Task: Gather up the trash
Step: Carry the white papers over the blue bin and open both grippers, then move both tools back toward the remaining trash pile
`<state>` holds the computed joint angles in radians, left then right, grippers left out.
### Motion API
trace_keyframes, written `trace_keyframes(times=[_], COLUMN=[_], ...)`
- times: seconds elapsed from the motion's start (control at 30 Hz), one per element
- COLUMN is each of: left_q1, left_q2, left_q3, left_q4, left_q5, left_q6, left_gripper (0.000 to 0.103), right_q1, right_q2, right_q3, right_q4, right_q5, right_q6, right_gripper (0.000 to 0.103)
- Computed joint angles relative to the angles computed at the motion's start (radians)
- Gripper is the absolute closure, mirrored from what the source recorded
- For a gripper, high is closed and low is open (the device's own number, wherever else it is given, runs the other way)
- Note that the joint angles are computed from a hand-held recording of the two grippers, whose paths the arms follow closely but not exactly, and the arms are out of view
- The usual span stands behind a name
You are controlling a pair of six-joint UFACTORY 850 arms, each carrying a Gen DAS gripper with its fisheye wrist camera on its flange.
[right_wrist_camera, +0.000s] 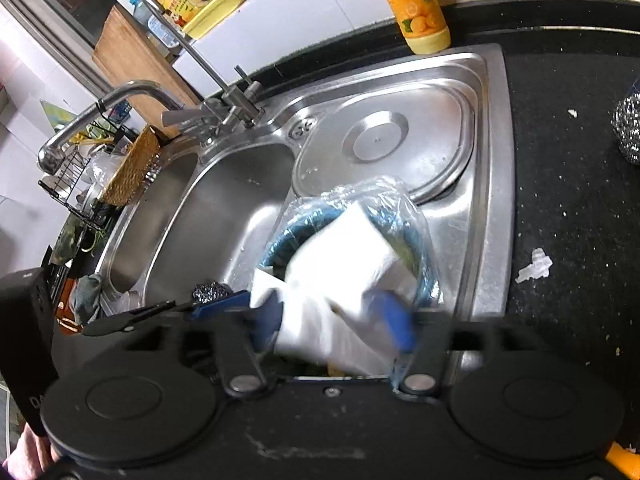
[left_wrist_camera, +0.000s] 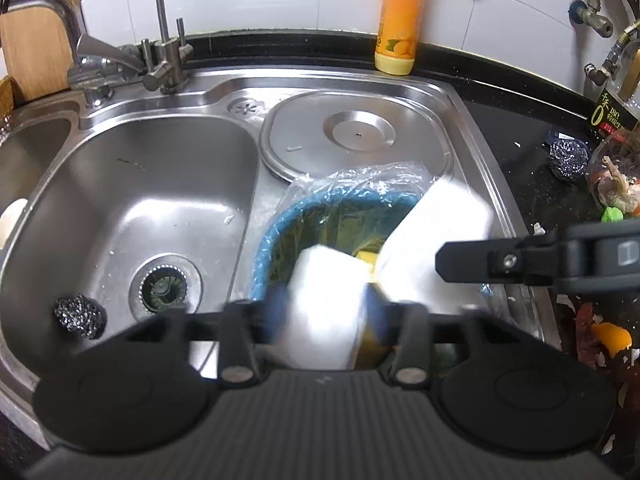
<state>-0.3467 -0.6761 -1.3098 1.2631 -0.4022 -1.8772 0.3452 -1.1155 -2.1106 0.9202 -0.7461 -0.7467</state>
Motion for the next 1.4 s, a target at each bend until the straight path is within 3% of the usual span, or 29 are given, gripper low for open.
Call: trace_keyframes(times=[0.03, 0.13, 0.23, 1.03, 1.4], left_q1=[-0.005, -0.017, -0.028, -0.096, -0.142], left_q2=[0.002, 0.005, 0.004, -0.064, -0.156], left_q3=[0.004, 0.006, 0.001, -0.146, -0.307], left_q4=[0.034, 0.077, 0.104, 0.056, -0.076], left_q5=[-0.012, -0.039, -0.059, -0.022, -0.018], left_q6=[-0.028, -0.060, -0.076, 0.043, 0.204], left_gripper=[0.031, 0.012, 0.003, 0.000, 0.000], right_q1=[0.000, -0.002, -0.002, -0.089, -0.179], right_q2=[0.010, 0.023, 0.049, 0.195, 0.246], right_q3=[0.015, 0.027, 0.060, 0.280, 0.366], right_q4=[0.017, 0.044, 0.056, 0.160, 0.193], right_q5=[0.012, 0.011, 0.043, 0.143, 0.199], right_q6=[-0.020, -0.055, -0.083, -0.180, -0.181], right_gripper=[0.018, 0.007, 0.000, 0.000, 0.000])
